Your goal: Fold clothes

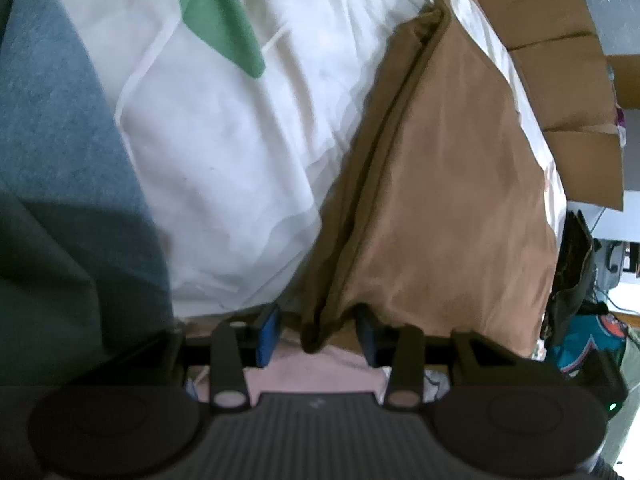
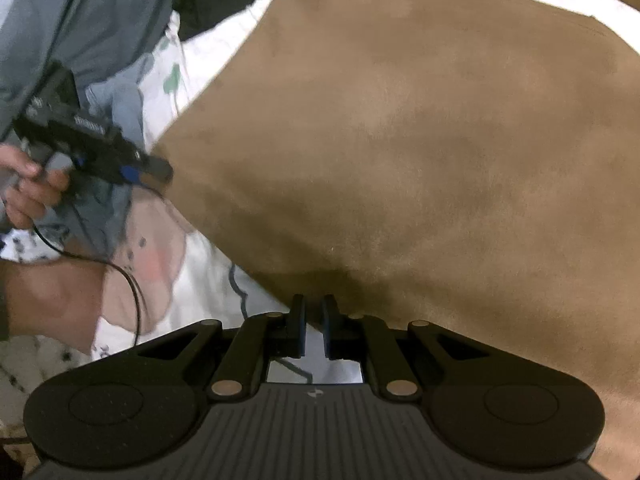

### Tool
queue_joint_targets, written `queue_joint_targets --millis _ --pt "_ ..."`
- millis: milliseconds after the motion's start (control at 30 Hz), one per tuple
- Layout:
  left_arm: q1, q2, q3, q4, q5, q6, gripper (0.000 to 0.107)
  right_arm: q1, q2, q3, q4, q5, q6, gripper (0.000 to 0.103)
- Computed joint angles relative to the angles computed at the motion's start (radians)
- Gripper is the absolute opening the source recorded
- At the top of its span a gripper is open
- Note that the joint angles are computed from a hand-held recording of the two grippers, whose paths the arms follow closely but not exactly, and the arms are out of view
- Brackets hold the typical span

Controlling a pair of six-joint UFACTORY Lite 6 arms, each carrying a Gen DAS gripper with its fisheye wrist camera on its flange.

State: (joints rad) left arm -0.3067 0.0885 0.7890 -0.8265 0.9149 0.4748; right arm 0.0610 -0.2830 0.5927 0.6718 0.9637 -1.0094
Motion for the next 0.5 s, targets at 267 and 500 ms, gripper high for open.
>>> queue_joint_targets --millis 267,500 --pt "-0.022 0.001 -0.004 0.006 -0.013 -0.011 0.017 -0.04 0.084 0.105 0.059 -0.064 0.002 0.011" --pt "-0.033 0.003 -0.004 0.013 -0.016 -0.028 0.019 0.013 0.157 0.086 0.094 -0.248 0.0 0.014"
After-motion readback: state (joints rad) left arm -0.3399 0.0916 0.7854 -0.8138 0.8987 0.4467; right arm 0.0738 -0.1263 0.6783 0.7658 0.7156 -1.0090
